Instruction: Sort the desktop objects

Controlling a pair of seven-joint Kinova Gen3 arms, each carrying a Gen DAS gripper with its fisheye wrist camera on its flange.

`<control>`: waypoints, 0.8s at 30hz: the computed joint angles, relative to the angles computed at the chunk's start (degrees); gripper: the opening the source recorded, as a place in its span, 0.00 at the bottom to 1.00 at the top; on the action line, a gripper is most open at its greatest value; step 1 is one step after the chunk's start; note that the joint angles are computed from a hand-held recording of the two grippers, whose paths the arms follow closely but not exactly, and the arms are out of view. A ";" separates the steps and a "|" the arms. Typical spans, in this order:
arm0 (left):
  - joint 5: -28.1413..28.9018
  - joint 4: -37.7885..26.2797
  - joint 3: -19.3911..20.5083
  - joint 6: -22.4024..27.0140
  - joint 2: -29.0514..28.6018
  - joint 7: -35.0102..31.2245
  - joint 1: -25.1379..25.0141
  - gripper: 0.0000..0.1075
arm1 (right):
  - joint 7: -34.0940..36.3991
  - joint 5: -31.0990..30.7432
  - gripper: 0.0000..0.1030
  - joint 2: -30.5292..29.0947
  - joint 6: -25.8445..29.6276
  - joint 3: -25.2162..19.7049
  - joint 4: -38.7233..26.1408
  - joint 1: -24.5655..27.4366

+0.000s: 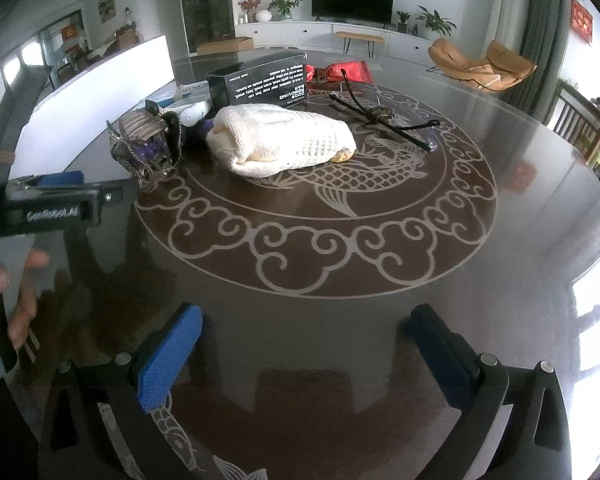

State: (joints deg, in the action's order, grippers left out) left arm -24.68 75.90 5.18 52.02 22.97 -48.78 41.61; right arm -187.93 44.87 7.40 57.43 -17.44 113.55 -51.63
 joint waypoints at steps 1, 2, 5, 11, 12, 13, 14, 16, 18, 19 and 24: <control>-0.31 0.47 -0.14 -0.15 -0.28 0.33 0.27 0.96 | -0.08 -0.04 1.00 0.01 0.15 -0.08 -0.06 -0.11; -0.35 0.67 -0.12 -0.15 -0.45 0.46 0.31 0.96 | -0.05 -0.01 1.00 0.02 0.07 -0.04 -0.03 -0.06; -0.39 0.71 -0.02 -0.28 -0.36 0.45 0.16 0.96 | -0.01 -0.04 1.00 0.01 0.08 -0.03 -0.05 -0.05; -0.42 0.77 0.06 -0.30 -0.40 0.49 0.10 0.96 | 0.04 -0.05 1.00 0.02 0.08 -0.03 -0.07 -0.05; -0.43 0.77 0.06 -0.30 -0.40 0.49 0.10 0.96 | 0.08 -0.02 1.00 0.03 0.01 0.01 -0.04 0.01; -0.43 0.80 0.07 -0.33 -0.42 0.49 0.09 0.96 | 0.03 -0.08 1.00 0.02 0.16 -0.06 -0.10 -0.09; -0.43 0.80 0.07 -0.33 -0.42 0.49 0.09 0.96 | 0.11 -0.03 1.00 0.03 0.01 0.01 -0.04 0.01; -0.43 0.80 0.08 -0.33 -0.42 0.49 0.09 0.96 | 0.05 -0.08 1.00 0.02 0.15 -0.06 -0.10 -0.09; -0.42 0.83 0.09 -0.35 -0.44 0.48 0.07 0.96 | 0.13 -0.04 1.00 0.04 0.01 0.01 -0.05 0.01; -0.41 0.87 0.09 -0.36 -0.46 0.47 0.06 0.96 | 0.13 -0.04 1.00 0.04 0.01 0.01 -0.05 0.01; -0.41 0.88 0.10 -0.39 -0.46 0.47 0.05 0.96 | 0.12 -0.10 1.00 0.02 0.15 -0.05 -0.12 -0.07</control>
State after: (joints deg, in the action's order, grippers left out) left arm -25.09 76.78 5.28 51.63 22.51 -48.31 41.66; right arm -187.80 44.76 7.42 57.58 -17.48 113.43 -51.70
